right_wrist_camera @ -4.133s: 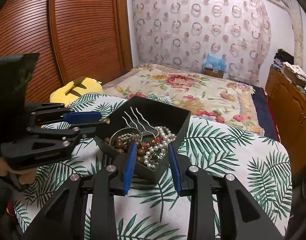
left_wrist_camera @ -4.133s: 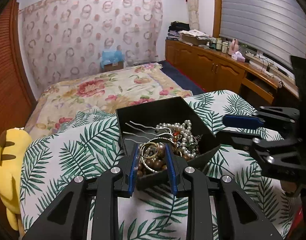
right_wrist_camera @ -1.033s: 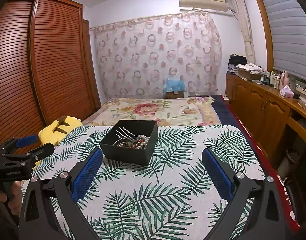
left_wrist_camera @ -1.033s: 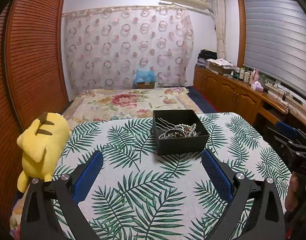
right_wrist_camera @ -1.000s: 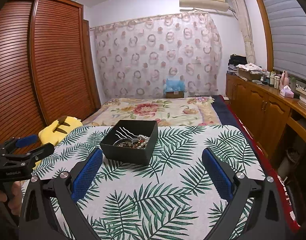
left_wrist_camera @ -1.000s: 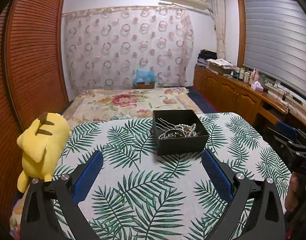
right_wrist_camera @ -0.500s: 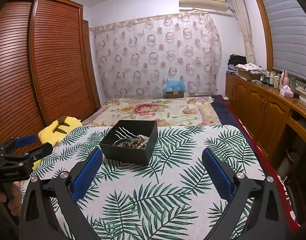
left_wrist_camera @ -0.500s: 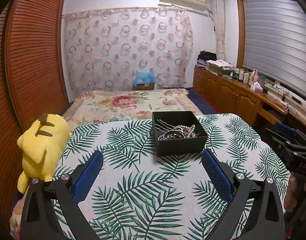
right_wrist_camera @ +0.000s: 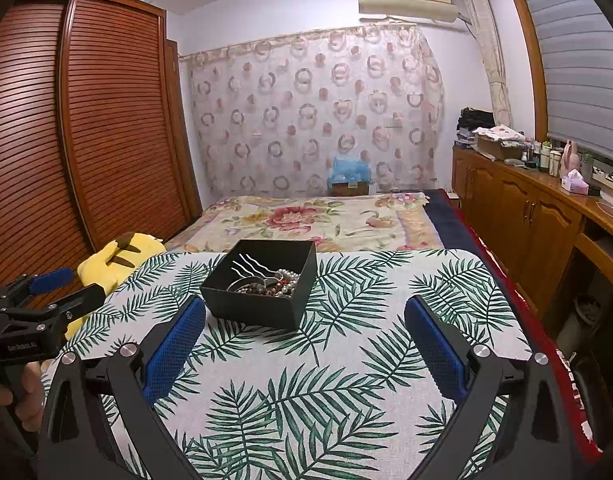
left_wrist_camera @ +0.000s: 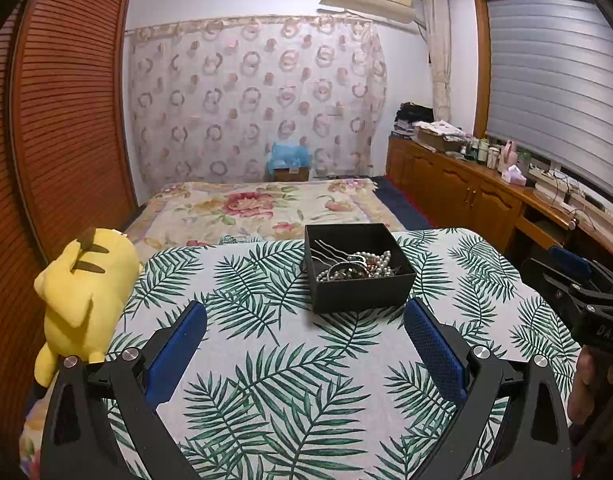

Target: Organize jewelry

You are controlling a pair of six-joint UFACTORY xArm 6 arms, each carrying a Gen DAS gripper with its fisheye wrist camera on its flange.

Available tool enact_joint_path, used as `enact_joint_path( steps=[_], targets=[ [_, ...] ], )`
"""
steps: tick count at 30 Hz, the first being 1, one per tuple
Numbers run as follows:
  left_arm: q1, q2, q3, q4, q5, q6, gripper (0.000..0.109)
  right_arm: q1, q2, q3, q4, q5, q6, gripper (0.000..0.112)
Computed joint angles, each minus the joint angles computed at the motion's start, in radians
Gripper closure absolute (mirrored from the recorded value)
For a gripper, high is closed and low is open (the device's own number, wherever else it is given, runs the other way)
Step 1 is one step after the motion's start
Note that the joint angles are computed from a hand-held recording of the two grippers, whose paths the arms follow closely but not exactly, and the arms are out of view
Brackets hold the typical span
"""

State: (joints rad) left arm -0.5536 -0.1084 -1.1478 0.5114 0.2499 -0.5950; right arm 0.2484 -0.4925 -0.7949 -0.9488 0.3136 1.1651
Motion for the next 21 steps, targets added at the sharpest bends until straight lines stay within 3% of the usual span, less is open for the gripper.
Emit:
enact_joint_path(
  steps=[21],
  targets=[
    [-0.015, 0.001, -0.021, 0.001, 0.020, -0.008, 0.013, 0.015, 0.007, -0.010, -0.026, 0.011, 0.032, 0.012]
  ],
)
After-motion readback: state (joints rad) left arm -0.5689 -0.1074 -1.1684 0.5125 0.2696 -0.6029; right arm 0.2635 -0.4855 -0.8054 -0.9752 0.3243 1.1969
